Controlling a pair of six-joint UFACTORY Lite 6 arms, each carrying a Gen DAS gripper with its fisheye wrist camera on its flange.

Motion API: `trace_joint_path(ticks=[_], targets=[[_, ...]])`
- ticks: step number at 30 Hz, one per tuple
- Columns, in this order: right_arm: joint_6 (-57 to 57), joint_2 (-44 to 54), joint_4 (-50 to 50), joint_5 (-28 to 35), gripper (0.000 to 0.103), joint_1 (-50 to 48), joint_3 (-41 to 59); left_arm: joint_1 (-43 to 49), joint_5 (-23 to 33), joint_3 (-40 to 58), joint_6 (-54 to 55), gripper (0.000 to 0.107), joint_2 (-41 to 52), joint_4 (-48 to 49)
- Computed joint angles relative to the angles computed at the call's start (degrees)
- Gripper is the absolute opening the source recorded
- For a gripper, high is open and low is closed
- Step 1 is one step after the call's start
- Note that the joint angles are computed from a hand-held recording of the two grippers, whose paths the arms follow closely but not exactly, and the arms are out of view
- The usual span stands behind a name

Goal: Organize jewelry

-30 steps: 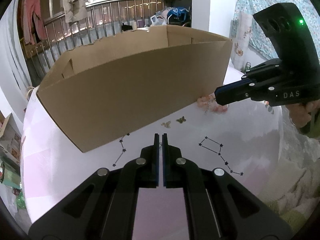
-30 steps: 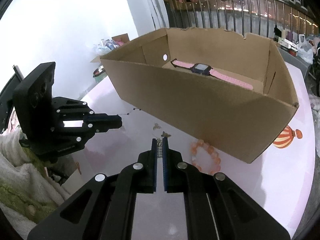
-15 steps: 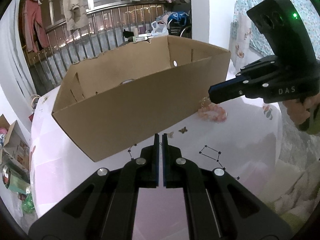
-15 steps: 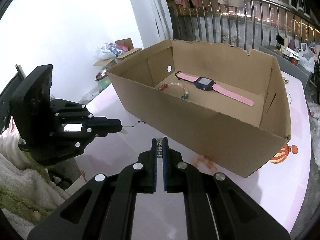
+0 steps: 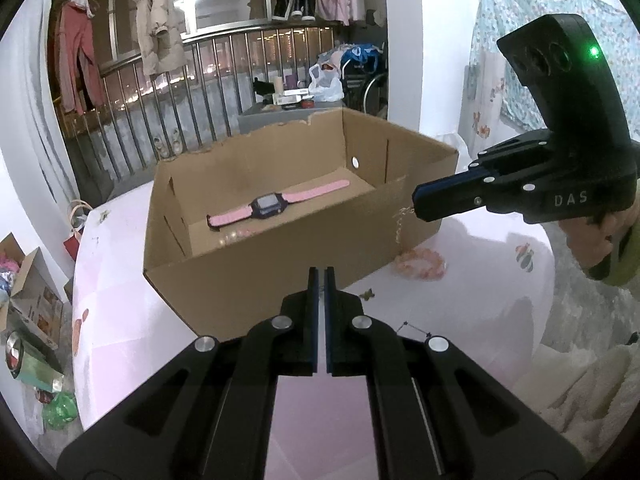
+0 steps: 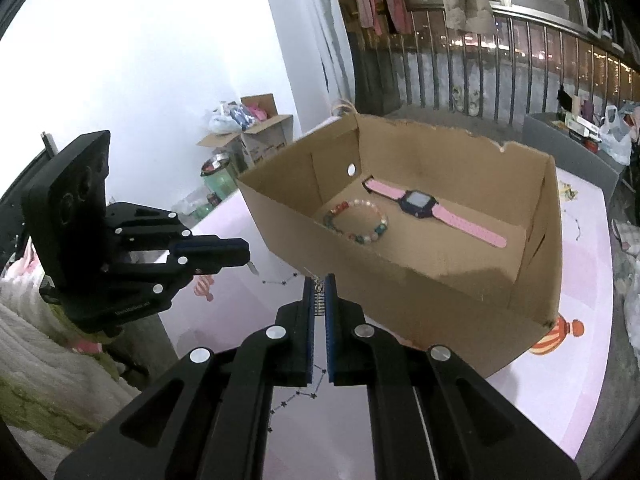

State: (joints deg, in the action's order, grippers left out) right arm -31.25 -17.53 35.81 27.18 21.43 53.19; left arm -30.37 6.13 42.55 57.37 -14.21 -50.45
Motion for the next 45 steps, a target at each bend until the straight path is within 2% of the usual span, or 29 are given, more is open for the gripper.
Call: trace_joint_path(ticks=[4,11,22,28,37,45], targets=[[0.1,0.1,-0.4,0.4,0.005,-0.1,1.3,0.0,0.5,1.8,-9.1,0.001,0.0,9.4],[-1.6,1.4,0.8,1.7,0.005,-0.8,4.8,0.4,1.8,4.4,-16.6,0.001,-0.8,17.9],[-2.6,6.1,0.2,4.1,0.005,-2.4,15.7,3.6,5.2,14.5,-10.0,0.001,1.6,13.4],[-7.0,9.8,5.4,5.1,0.005,-5.6,20.7,5.4,7.9,23.5,-4.7,0.001,9.6,9.0],[-6.0,19.0,4.0,6.7,0.005,-9.6,30.2,7.4,11.3,36.9,-3.6,0.001,22.3,6.6],[-0.6,27.2,-1.6,7.0,0.005,-11.3,36.2,6.5,14.6,50.2,-13.9,0.001,34.4,17.1]])
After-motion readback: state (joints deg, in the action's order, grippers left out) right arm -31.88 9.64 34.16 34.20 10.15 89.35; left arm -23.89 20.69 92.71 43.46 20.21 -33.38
